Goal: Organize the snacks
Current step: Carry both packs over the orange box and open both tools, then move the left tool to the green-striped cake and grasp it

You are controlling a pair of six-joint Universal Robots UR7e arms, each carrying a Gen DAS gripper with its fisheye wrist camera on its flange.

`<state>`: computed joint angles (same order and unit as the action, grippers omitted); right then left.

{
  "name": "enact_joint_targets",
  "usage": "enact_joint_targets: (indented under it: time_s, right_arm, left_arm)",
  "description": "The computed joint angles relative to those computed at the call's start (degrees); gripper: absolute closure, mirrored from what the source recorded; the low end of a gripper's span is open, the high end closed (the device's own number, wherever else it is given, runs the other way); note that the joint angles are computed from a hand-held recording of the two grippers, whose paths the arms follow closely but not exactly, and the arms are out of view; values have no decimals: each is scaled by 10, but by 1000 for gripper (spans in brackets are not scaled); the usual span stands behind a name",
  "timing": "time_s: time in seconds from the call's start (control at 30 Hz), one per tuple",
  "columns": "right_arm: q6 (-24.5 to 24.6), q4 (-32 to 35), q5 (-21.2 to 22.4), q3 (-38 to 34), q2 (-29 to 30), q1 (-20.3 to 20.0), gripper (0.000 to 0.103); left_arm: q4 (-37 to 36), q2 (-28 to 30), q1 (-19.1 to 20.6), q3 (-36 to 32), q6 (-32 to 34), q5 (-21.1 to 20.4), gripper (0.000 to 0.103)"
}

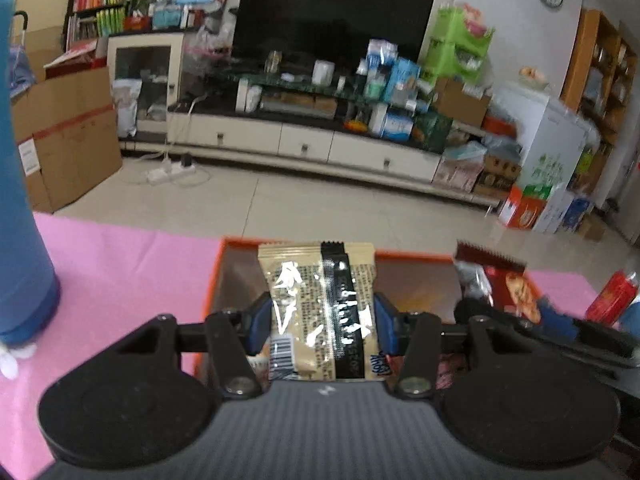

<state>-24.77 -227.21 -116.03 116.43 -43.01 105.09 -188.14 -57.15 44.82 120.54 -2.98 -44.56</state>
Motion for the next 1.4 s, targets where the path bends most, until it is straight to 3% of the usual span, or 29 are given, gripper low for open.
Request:
enact_joint_targets:
  time_s: [0.07, 0.2, 0.3, 0.37, 0.43, 0.5, 0.63, 0.67, 0.73, 0.83, 0.93, 1.0, 1.03, 1.13, 1.17, 1.3, 1.4]
  right_arm:
    - [-20, -8, -17, -18, 20, 3, 71]
    - [-35, 4, -21, -33, 35, -7, 71]
    - [-51, 1, -34, -37, 41, -4, 71]
    - [-43, 6, -30, -32, 34, -3, 69]
    - [-9, 6, -13, -17, 14, -4, 52]
    - [17, -27, 19, 8, -8, -2, 27]
    - [6, -105, 32, 54, -42, 25, 16]
    - [3, -119, 29, 68, -50, 32, 11]
    - [5, -144, 28, 106, -68, 40, 10]
    - [25, -153, 22, 175, -90, 37, 10]
    - [49, -158, 2, 255, -96, 18, 10]
    - [92, -167, -27, 301, -89, 1, 10]
    - [124, -146, -18, 317, -104, -15, 10]
    - [194, -124, 111, 372, -169, -99, 10]
    - [207, -127, 129, 383, -181, -114, 10]
    - [210, -129, 137, 395, -204, -144, 10]
    - [218, -106, 169, 403, -232, -170, 10]
  left_arm:
    - [19, 7, 7, -4, -10, 11, 53]
    - [-11, 29, 0, -3, 38, 52, 52]
    - [-2, 23, 0, 0, 33, 53, 47]
    - [5, 9, -3, 3, 8, 49, 36]
    - [-28, -10, -12, 15, 15, 32, 35]
    - [-59, -32, -32, 29, 31, 29, 32]
    - [-79, -75, -75, 60, 54, 43, 25]
    - [-60, -94, -86, 74, 45, 44, 24]
    - [-12, -128, -106, 101, 13, 46, 20]
    - [51, -186, -141, 181, -50, 62, 0]
    - [141, -223, -168, 254, -134, 64, 0]
    - [205, -210, -172, 268, -186, 55, 1]
    - [210, -195, -170, 268, -193, 47, 1]
    - [165, -136, -160, 252, -167, 45, 1]
    - [145, -111, -155, 241, -155, 56, 0]
    - [180, -57, -114, 175, -152, 48, 1]
    - [178, -40, -92, 149, -149, 31, 11]
